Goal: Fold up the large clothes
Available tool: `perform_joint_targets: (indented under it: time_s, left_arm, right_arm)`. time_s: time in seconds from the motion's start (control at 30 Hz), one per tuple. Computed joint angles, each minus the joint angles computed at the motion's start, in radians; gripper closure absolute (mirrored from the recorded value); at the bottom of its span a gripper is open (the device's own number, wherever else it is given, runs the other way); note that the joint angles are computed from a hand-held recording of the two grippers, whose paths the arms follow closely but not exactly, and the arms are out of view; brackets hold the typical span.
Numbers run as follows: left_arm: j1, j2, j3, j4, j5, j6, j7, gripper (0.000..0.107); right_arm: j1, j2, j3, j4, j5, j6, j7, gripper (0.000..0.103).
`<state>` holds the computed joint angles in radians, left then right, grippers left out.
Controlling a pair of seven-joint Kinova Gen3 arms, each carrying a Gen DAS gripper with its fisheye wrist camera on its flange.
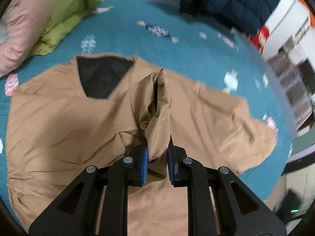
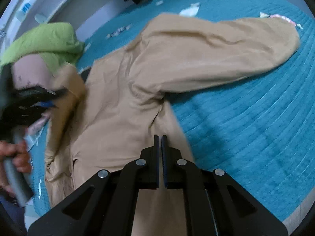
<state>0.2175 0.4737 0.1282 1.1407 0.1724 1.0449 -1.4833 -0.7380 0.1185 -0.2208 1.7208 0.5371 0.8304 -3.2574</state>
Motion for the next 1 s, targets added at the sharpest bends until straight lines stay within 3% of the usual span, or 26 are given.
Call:
perform_joint_targets:
  time_s: [0.17, 0.27, 0.4, 0.53, 0.7, 0.8, 0.9, 1.0]
  left_arm:
    - [0.053, 0.041, -0.017, 0.011, -0.072, 0.036, 0.029, 0.087]
    - [0.043, 0.019, 0.006, 0.053, -0.038, -0.007, 0.005, 0.076]
    - [0.063, 0.015, 0.021, 0.043, -0.026, -0.024, -0.016, 0.07]
    - [0.093, 0.032, 0.03, 0.015, -0.021, -0.014, -0.025, 0.07]
    - [0.15, 0.067, 0.029, -0.014, -0.049, 0.02, -0.02, 0.071]
    - [0.17, 0.114, 0.023, -0.055, -0.056, 0.08, 0.007, 0.071]
    - [0.173, 0.128, 0.02, -0.058, -0.056, 0.083, 0.009, 0.071]
    - [0.186, 0.144, 0.014, -0.091, -0.072, 0.114, 0.016, 0.071]
  right_arm:
    - [0.043, -0.109, -0.006, 0.108, 0.053, 0.001, -0.109, 0.099]
    - [0.101, -0.171, -0.008, 0.168, 0.049, -0.004, -0.16, 0.098]
    - [0.201, -0.266, 0.001, 0.287, 0.028, -0.084, -0.242, 0.098]
    - [0.302, -0.32, -0.006, 0.341, 0.016, -0.1, -0.27, 0.098]
    - [0.405, -0.367, 0.02, 0.421, -0.021, -0.219, -0.278, 0.097]
    - [0.47, -0.383, 0.013, 0.456, -0.028, -0.286, -0.299, 0.091]
    - [0.547, -0.379, -0.008, 0.463, -0.018, -0.331, -0.319, 0.081]
    - [0.595, -0.364, -0.019, 0.449, -0.039, -0.327, -0.296, 0.064]
